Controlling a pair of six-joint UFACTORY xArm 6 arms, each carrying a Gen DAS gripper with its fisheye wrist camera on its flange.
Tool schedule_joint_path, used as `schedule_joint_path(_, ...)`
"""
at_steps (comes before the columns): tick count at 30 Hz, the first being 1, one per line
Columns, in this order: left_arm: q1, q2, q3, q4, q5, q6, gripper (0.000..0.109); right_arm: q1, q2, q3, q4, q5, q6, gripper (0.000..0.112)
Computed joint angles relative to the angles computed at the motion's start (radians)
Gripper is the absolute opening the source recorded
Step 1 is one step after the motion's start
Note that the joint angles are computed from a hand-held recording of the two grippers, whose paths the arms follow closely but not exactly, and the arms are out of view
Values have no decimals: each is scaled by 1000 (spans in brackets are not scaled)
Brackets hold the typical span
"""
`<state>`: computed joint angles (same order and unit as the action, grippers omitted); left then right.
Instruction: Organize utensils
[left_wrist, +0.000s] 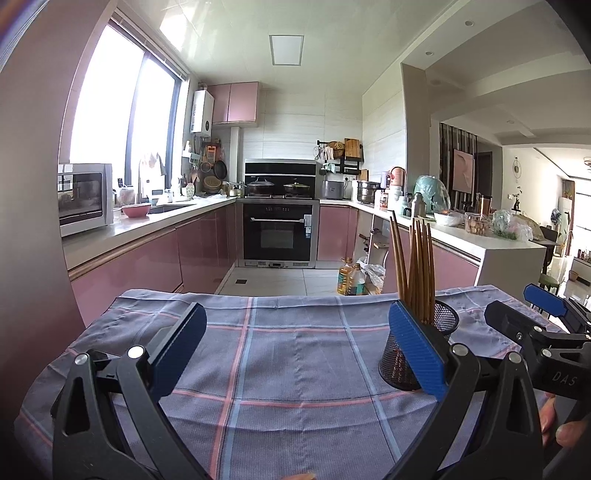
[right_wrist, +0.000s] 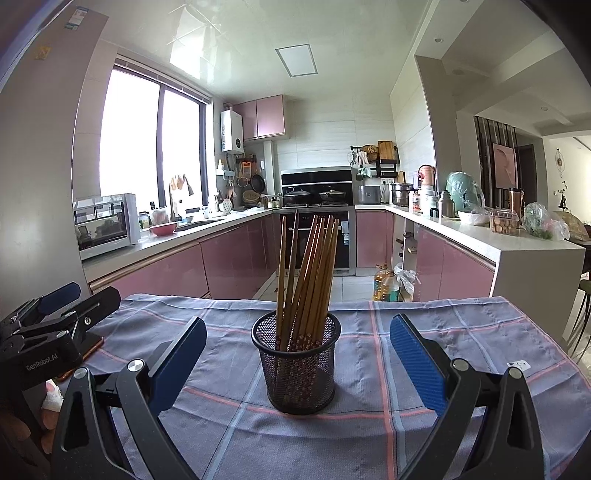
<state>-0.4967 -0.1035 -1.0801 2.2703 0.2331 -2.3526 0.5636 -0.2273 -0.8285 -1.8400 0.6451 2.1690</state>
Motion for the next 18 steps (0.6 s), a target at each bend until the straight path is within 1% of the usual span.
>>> schedule_joint_path(18,-2,-5,15,5,12,-17,97,7,8,-9,7,0,-10,96)
